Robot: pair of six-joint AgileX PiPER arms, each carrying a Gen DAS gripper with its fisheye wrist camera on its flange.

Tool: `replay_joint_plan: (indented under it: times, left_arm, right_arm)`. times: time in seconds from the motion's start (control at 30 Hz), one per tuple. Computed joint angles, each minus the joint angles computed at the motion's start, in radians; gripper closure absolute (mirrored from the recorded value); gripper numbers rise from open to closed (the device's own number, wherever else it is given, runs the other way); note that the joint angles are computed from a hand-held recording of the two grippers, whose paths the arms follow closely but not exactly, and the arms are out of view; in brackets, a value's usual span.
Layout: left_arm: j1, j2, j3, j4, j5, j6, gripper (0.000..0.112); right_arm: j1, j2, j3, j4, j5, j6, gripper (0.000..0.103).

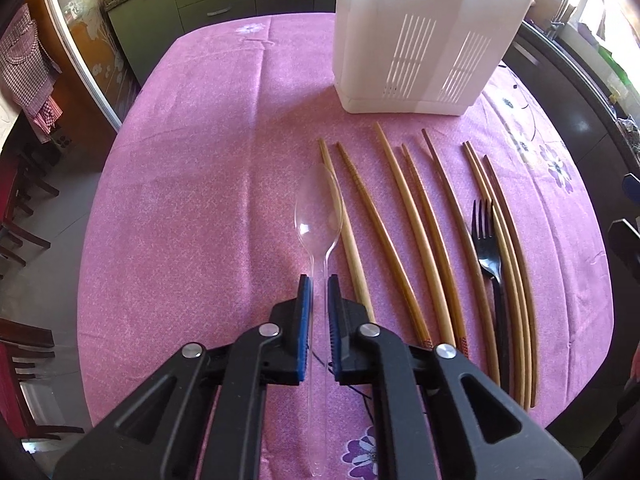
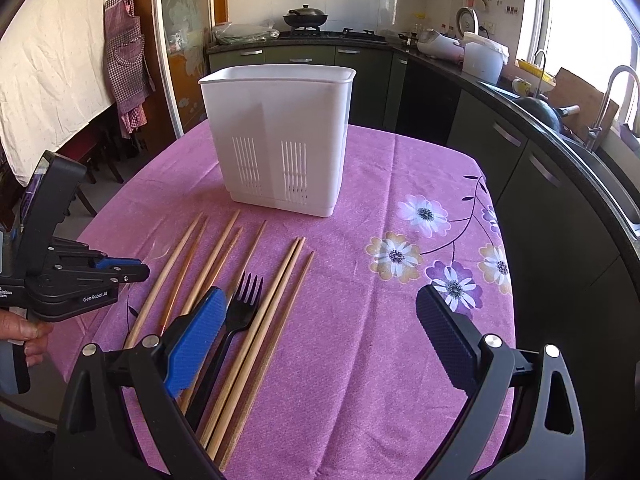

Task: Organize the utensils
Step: 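Grasp the clear plastic spoon with the left tool while the right tool approaches the black fork, then grasp the black plastic fork with the right tool while the left tool holds the spoon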

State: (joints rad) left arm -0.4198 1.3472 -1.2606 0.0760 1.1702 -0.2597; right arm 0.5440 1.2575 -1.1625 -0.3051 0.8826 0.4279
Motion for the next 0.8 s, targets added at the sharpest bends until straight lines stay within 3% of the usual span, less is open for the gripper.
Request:
replay_joint_plan:
  times: [0.27, 0.33, 0.4, 0.47, 0.67, 0.8]
  left_arm:
    - [-0.009, -0.092, -0.015, 0.062, -0.030, 0.014, 0.104]
    - [0.005, -0.108, -0.028, 0.052, -0.029, 0.035, 0.104]
    - [0.018, -0.125, -0.035, 0.045, -0.035, 0.049, 0.104]
    - [0.027, -0.141, -0.037, 0.047, -0.044, 0.060, 0.104]
    - [0.047, -0.175, -0.029, 0.034, -0.065, 0.091, 0.104]
    - [0.049, -0.185, -0.026, 0.017, -0.072, 0.111, 0.104]
  right_arm:
    - [-0.016, 0.078, -0.065, 0.142, 0.035, -0.086, 0.011]
    - [-0.020, 0.107, -0.097, 0.202, 0.063, -0.130, 0.020]
    - [-0.036, 0.142, -0.131, 0.291, 0.093, -0.188, 0.044]
    - [-0.051, 0.179, -0.164, 0.362, 0.132, -0.224, 0.054]
    - [-0.011, 0.260, -0.212, 0.366, 0.203, -0.186, 0.078]
    - [0.024, 0.279, -0.210, 0.336, 0.211, -0.136, 0.080]
